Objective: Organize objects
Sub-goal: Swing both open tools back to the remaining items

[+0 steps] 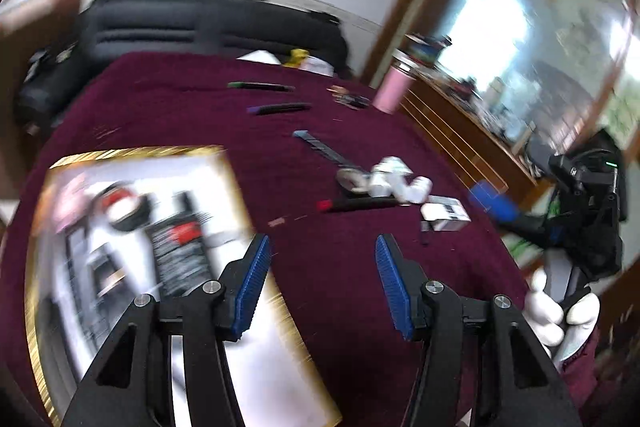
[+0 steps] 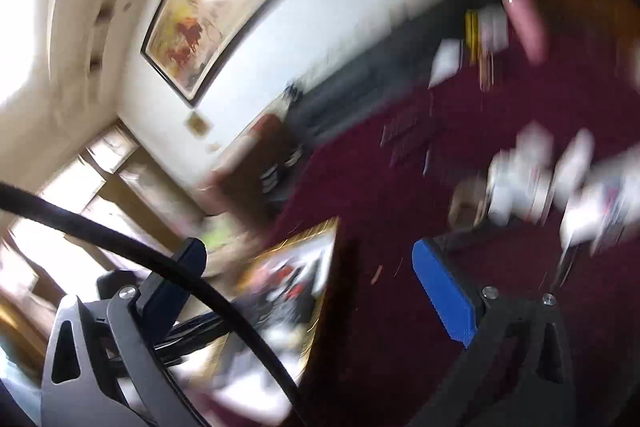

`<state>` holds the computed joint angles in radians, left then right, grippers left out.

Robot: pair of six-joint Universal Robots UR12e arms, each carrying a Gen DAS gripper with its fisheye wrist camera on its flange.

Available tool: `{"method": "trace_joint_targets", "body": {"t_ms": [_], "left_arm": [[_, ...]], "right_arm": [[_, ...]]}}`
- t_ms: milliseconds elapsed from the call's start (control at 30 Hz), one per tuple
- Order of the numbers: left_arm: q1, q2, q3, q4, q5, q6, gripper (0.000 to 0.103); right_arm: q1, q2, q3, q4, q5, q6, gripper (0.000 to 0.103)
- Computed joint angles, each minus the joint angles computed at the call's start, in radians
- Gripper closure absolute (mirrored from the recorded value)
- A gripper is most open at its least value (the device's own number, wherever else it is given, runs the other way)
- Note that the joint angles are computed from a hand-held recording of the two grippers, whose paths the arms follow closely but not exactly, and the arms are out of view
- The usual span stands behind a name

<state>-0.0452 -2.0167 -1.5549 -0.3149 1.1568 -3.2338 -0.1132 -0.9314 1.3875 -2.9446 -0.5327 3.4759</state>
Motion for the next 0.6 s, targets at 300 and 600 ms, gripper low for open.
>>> {"method": "trace_joint_targets", "body": {"t_ms": [300, 600], "left_arm": [[-0.155, -0.243, 0.390, -0.341, 0.261, 0.337, 0.055], [-0.156, -0.356, 0.570, -0.635, 0.171, 0.379, 0.047]], "right_arm": [[-0.070, 0.036, 0.032, 0.104, -0.007, 0.104, 0.002], [-0.116, 0.045, 0.029, 0.115, 0.006, 0.094, 0.002]]}}
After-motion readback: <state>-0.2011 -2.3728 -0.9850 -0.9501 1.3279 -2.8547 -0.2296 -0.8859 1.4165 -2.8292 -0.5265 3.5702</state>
